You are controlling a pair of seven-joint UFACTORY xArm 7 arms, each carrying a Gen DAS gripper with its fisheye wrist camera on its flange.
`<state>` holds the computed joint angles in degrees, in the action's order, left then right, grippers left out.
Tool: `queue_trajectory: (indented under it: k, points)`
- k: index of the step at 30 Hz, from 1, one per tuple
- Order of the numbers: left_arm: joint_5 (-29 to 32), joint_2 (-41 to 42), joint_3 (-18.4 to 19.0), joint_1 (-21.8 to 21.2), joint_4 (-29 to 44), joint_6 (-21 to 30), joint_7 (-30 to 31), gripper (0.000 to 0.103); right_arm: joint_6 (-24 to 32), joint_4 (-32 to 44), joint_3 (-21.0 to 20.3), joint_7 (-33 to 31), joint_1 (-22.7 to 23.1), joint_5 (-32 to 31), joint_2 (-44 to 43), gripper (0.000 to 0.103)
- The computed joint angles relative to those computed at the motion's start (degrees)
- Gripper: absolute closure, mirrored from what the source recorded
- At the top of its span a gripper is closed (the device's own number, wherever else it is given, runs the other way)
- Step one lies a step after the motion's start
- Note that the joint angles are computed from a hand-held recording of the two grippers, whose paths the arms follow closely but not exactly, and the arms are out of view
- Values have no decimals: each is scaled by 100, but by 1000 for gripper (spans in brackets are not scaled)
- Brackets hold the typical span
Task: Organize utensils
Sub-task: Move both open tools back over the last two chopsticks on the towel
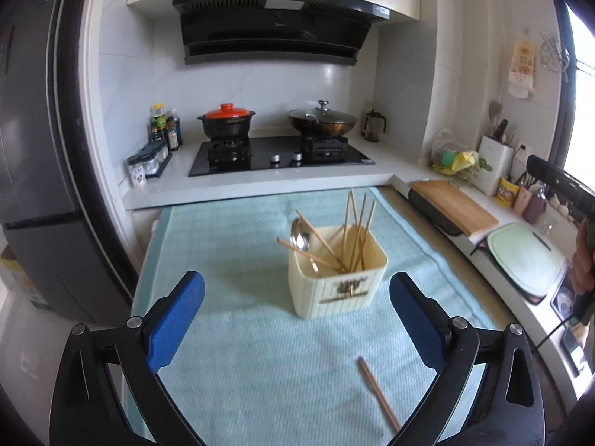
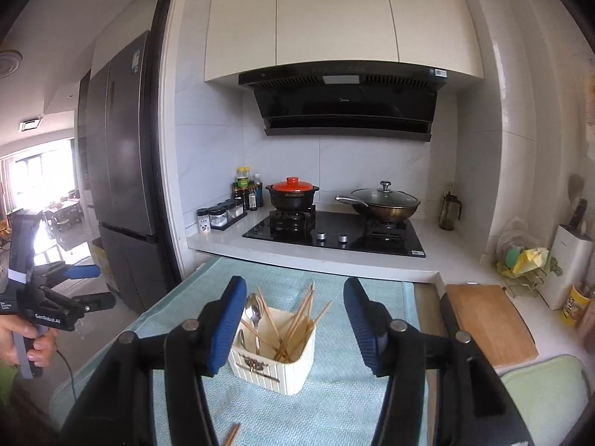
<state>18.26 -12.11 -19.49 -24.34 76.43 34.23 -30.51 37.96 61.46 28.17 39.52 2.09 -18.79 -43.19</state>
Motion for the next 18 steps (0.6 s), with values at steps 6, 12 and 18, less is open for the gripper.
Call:
queue_trajectory:
  k: [6, 12, 18]
  points:
    - [-413, -1215, -341, -105, -2001, -273, -955, 2, 990, -1298, 350, 423, 671, 474, -1231, 48]
    - [-702, -556, -698, -268, -2600, -761, -1743, 3, 943, -2722, 402, 1347, 1822, 1521, -1091, 62]
    - [-228, 445, -590, -610, -2137, -637, -1937, 3, 803, -3247, 211, 1909, 2520, 1675, -866, 62]
